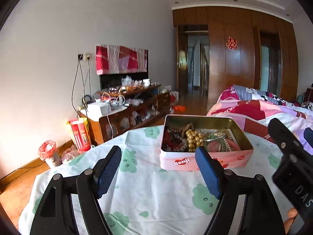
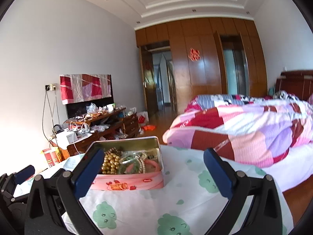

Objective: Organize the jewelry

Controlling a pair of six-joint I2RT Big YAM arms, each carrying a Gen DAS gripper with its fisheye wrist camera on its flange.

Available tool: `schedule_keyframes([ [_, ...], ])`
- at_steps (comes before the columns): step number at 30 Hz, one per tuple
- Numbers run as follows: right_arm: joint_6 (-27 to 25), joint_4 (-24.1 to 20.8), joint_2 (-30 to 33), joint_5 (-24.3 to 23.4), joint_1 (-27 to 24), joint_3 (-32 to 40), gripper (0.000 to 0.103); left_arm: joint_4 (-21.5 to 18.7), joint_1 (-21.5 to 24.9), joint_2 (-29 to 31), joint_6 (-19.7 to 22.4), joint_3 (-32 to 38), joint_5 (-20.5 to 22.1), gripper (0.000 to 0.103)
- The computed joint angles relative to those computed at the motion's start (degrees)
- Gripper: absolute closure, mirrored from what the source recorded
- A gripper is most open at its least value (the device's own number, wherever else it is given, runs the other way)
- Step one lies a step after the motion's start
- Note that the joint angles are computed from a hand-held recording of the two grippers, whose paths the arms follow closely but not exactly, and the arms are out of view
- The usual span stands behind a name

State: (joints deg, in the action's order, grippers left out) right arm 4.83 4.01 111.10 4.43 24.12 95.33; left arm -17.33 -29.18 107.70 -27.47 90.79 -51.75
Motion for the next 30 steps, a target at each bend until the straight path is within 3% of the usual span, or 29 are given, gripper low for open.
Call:
schedule_keyframes([
  [17, 0.54, 5.33, -1.42, 1.78, 0.05, -3.45, 0.0, 3.23, -0.75, -0.85, 2.62, -1.98, -0.84, 0.022],
  [30, 0.62, 5.63, -1.73, 2.01, 0.1, -4.07, 0.0, 2.66, -0.83, -0.72, 2.05, -1.81, -0.82, 0.022],
])
